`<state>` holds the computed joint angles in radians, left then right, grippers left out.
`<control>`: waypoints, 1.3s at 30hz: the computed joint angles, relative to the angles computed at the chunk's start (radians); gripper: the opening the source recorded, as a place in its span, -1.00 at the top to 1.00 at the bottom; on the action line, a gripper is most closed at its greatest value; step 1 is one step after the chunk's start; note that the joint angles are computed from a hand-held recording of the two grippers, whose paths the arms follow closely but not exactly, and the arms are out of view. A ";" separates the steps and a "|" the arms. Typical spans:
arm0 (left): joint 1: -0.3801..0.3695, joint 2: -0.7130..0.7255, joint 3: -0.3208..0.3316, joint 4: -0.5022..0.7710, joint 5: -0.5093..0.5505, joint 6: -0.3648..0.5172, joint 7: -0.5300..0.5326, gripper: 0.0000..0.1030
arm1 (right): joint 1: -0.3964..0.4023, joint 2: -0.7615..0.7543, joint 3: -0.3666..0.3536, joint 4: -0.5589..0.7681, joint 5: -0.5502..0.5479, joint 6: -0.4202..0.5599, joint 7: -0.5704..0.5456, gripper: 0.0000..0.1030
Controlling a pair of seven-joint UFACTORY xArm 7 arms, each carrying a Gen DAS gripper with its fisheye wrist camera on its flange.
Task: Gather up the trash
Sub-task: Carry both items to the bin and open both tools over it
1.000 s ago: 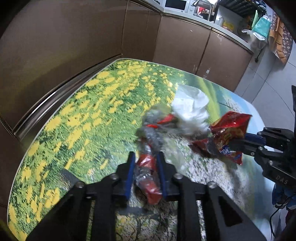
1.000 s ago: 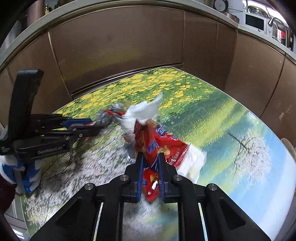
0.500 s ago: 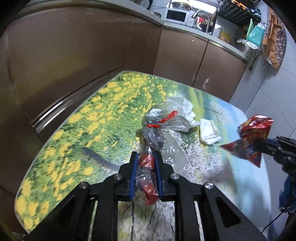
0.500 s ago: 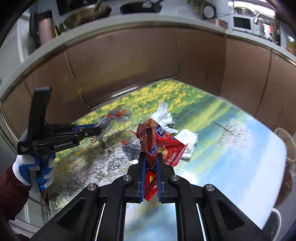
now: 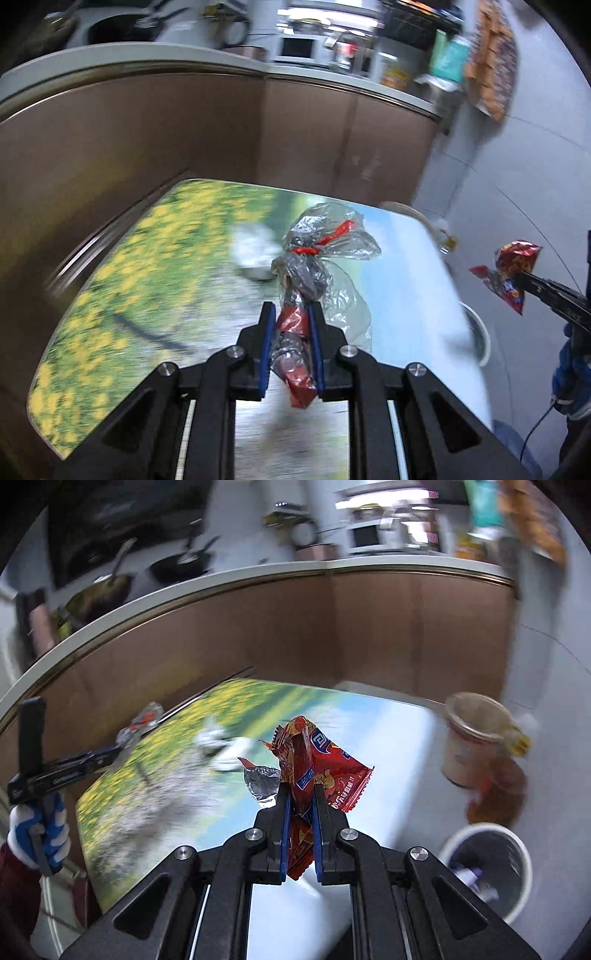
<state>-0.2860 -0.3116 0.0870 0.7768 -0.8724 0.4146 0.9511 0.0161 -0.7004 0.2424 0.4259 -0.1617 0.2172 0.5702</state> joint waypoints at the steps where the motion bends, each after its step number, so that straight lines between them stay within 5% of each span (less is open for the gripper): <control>1: -0.019 0.000 -0.026 0.000 0.004 0.004 -0.010 0.68 | -0.004 -0.067 -0.012 -0.034 0.004 0.036 0.007 0.80; 6: -0.118 0.051 -0.134 0.033 0.029 -0.007 -0.068 0.68 | -0.092 -0.246 -0.075 -0.163 0.001 0.110 0.016 0.80; 11: -0.209 0.214 -0.258 0.160 0.111 -0.037 -0.171 0.68 | -0.207 -0.279 -0.147 -0.253 0.000 0.085 -0.018 0.79; 16: -0.268 0.463 -0.354 0.372 0.353 -0.048 -0.401 0.68 | -0.336 -0.172 -0.190 -0.294 0.000 -0.009 -0.076 0.78; 21: -0.348 0.694 -0.367 0.582 0.588 -0.006 -0.621 0.67 | -0.438 -0.002 -0.227 -0.302 0.028 -0.139 -0.140 0.71; 25: -0.364 0.853 -0.399 0.735 0.653 0.046 -0.707 0.65 | -0.520 0.140 -0.205 -0.287 0.045 -0.214 -0.181 0.66; 30: -0.363 0.951 -0.418 0.828 0.677 0.082 -0.748 0.51 | -0.651 0.210 -0.077 -0.272 0.041 -0.237 -0.167 0.11; 36: -0.325 0.944 -0.458 0.811 0.634 0.070 -0.723 0.07 | -0.695 0.147 -0.002 -0.296 0.039 -0.194 -0.125 -0.05; 39: -0.290 0.885 -0.484 0.742 0.595 0.036 -0.690 0.06 | -0.664 0.074 -0.004 -0.310 0.028 -0.141 -0.081 -0.08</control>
<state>-0.5761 0.5739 -0.3966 1.5187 -0.2770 0.4507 0.2614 -0.6482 -0.6268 0.2388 0.1158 -0.1339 0.0763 0.4895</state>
